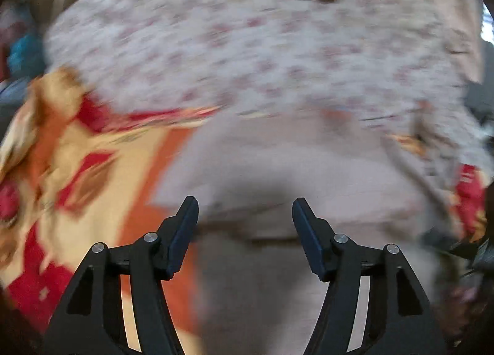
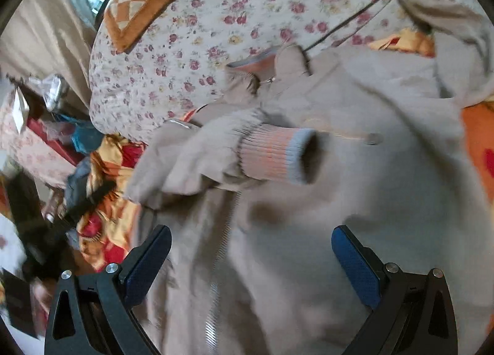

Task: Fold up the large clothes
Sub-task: 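Lift the sleeve with the left gripper, lay it across the jacket, release, then move the right gripper toward the other sleeve's striped cuff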

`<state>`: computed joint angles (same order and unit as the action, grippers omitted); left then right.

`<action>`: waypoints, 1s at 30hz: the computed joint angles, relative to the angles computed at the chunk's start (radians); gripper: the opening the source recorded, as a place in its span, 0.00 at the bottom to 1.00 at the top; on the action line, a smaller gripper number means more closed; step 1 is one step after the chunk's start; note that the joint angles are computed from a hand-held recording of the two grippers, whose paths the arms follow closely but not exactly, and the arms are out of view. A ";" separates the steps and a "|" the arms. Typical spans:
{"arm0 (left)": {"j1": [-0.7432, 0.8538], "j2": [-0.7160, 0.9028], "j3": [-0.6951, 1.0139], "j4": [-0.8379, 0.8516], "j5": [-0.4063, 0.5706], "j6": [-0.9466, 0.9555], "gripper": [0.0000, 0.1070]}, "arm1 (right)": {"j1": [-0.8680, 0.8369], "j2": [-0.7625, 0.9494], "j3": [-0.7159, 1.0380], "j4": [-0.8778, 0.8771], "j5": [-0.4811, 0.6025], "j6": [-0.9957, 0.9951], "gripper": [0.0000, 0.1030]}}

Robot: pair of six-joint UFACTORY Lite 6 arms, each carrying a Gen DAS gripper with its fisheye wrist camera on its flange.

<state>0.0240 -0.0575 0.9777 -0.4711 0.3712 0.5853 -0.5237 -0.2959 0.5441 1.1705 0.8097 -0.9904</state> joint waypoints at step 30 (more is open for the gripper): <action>0.072 0.394 0.224 0.249 -0.025 -0.323 0.61 | -0.093 0.415 0.416 -0.195 -0.229 0.133 0.47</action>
